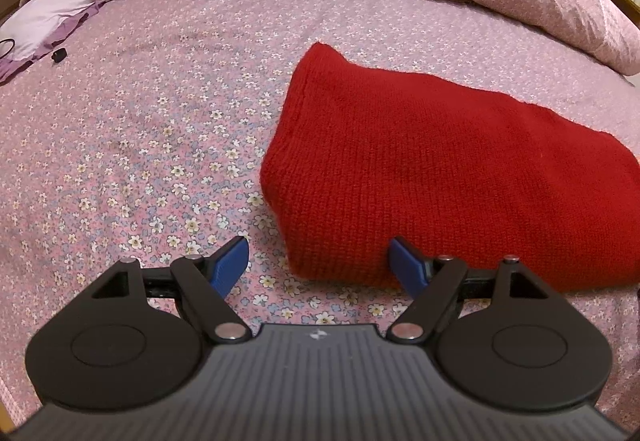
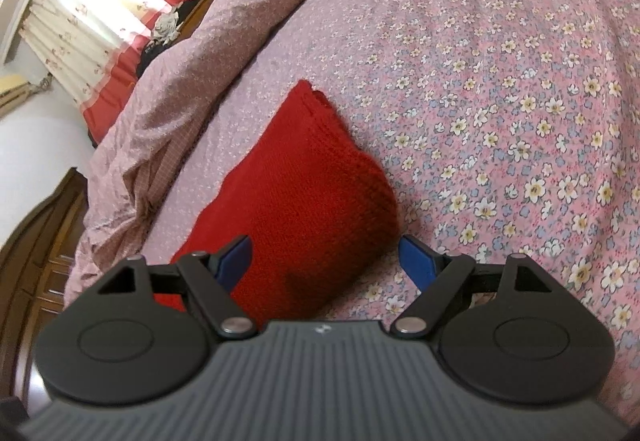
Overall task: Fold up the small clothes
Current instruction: 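Move the open right gripper to the side edge of the folded cardigan, then close the right gripper on the cardigan's side edge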
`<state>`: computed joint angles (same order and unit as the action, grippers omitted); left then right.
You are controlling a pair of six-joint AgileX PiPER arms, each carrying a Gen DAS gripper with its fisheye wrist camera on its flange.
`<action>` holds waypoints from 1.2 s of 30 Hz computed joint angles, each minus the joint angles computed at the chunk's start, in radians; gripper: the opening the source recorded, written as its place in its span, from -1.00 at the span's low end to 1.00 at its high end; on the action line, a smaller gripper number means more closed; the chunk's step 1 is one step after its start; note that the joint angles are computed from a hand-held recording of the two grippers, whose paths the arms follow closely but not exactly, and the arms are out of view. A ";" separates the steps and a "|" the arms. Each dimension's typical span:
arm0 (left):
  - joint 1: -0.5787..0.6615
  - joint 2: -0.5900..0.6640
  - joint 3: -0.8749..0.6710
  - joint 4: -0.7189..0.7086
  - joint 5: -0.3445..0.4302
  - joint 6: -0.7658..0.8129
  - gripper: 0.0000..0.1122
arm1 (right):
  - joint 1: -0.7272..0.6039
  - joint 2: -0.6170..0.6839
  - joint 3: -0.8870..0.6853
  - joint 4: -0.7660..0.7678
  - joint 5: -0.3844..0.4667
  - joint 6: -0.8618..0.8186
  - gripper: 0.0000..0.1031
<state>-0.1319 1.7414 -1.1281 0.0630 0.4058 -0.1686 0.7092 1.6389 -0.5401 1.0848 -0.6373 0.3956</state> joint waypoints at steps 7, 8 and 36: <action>-0.008 0.004 -0.004 0.023 0.004 -0.026 0.45 | -0.021 0.042 -0.022 -0.033 -0.017 0.034 0.62; -0.010 0.005 -0.005 0.028 0.003 -0.031 0.45 | -0.028 0.054 -0.030 -0.039 -0.022 0.043 0.62; 0.000 0.033 -0.019 0.149 -0.035 -0.172 0.47 | -0.039 0.117 0.059 -0.301 -0.176 0.463 0.36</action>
